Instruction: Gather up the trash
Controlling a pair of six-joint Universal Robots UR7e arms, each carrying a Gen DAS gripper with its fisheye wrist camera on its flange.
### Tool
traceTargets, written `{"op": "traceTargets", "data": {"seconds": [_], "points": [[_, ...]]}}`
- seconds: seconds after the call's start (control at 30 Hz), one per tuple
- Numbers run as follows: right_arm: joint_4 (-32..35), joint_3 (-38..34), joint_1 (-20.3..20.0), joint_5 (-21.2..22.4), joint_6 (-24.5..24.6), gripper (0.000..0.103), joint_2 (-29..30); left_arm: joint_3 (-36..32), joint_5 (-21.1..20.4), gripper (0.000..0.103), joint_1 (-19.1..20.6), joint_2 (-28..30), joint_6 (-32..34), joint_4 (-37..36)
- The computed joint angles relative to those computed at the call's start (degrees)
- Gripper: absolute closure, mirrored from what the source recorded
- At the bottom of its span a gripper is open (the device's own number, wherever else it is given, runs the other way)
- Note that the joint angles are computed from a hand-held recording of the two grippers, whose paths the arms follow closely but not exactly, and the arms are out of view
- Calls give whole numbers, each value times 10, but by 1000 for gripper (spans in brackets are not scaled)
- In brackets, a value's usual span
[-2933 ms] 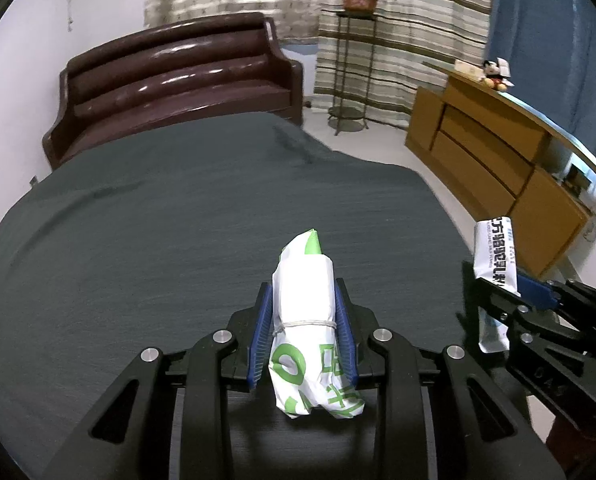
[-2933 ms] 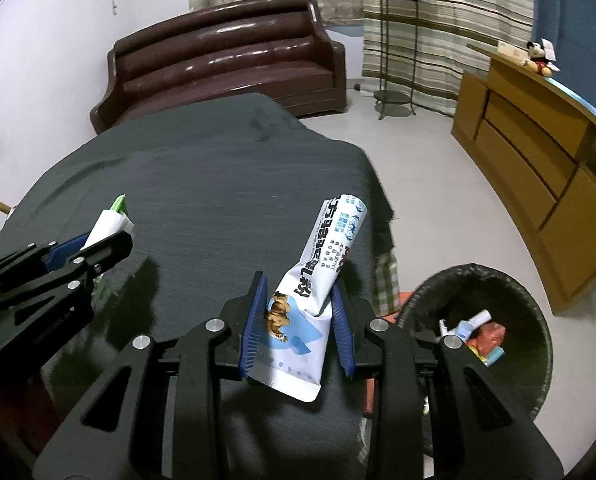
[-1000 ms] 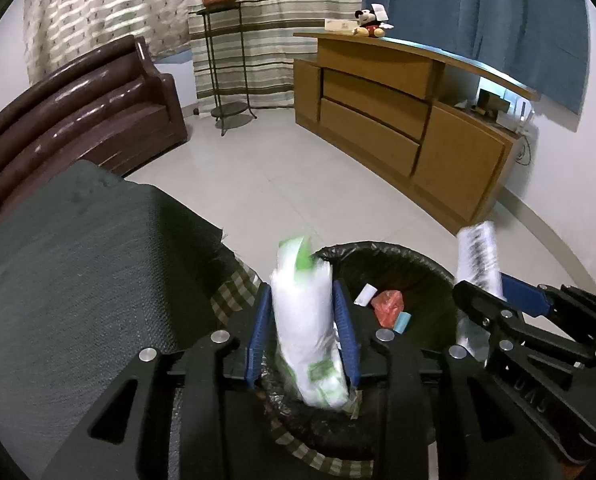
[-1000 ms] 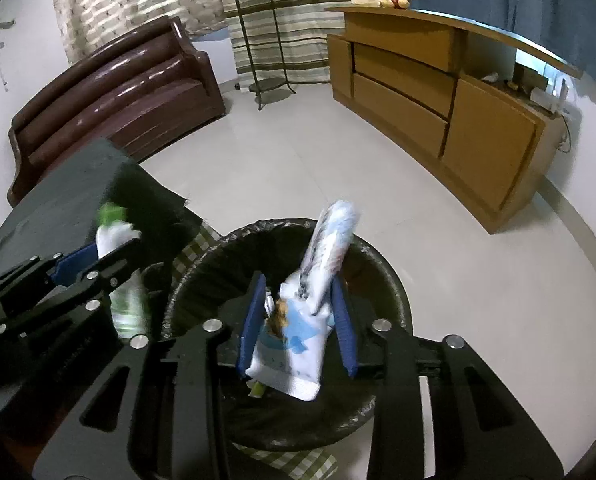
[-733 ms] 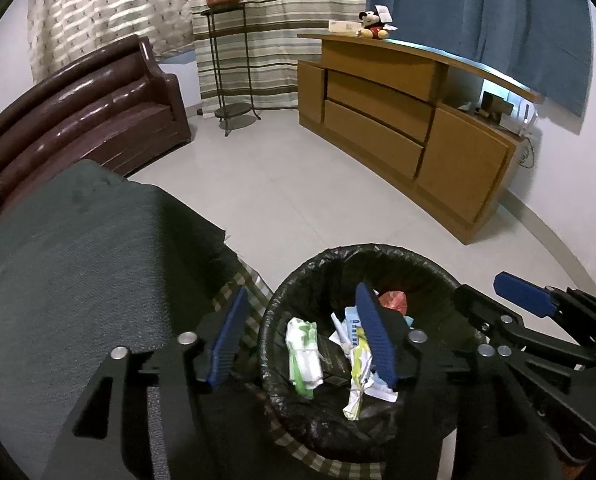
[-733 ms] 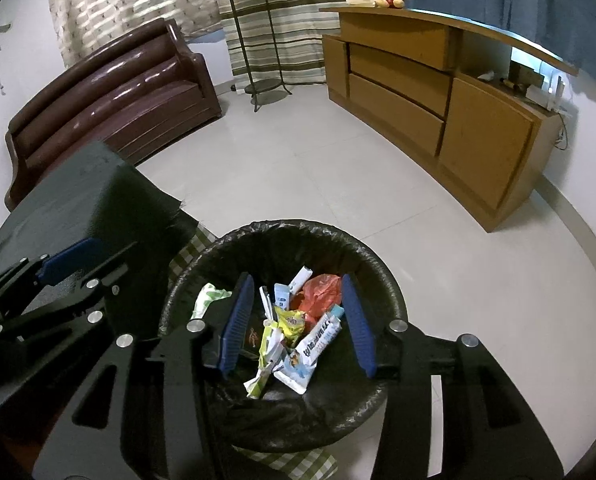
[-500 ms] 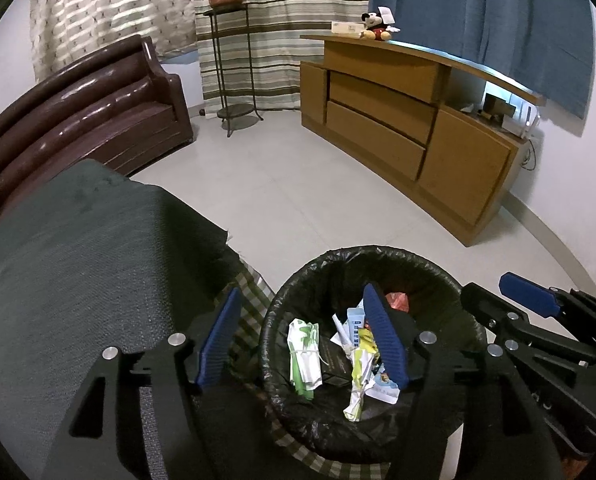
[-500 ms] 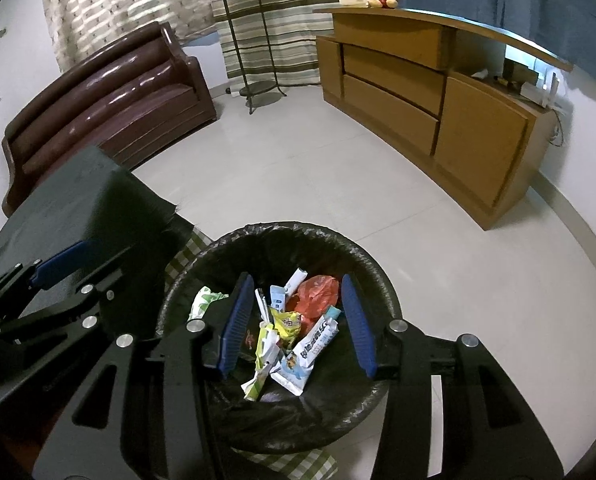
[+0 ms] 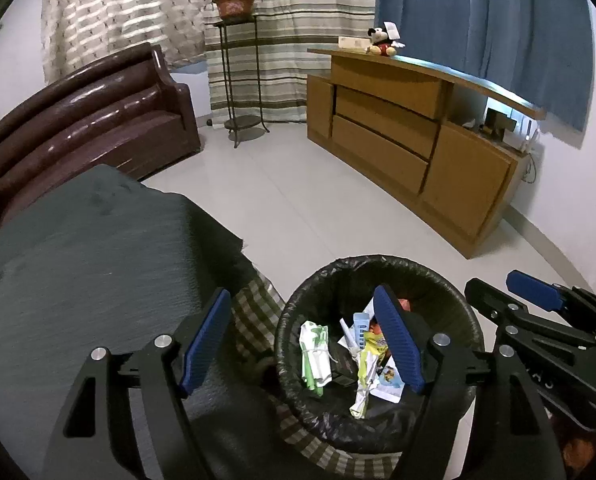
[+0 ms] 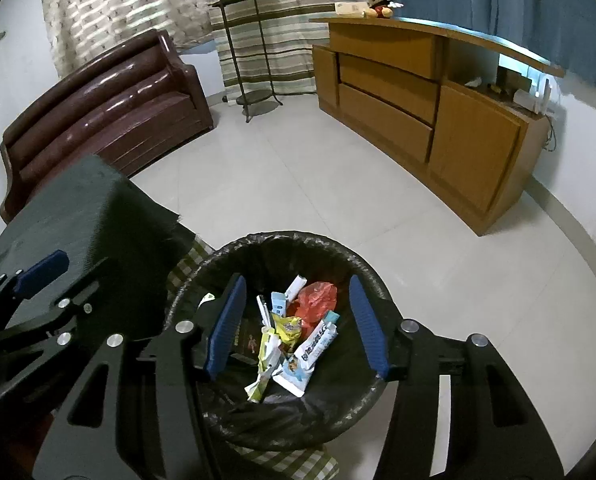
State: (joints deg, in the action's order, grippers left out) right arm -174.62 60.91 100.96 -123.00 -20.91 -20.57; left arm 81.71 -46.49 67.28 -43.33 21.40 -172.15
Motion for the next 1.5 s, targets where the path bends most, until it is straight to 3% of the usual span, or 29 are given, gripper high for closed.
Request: {"op": "traceTargets", "data": {"seconds": [0.07, 0.63, 1.5], "points": [[-5, 4, 3, -1, -1, 44, -2, 7, 1, 31, -1, -6, 3, -9], [-58, 68, 36, -5, -17, 43, -22, 89, 5, 29, -2, -78, 6, -68], [-140, 137, 64, -13, -53, 40, -44, 168, 3, 25, -11, -137, 23, -143]]}}
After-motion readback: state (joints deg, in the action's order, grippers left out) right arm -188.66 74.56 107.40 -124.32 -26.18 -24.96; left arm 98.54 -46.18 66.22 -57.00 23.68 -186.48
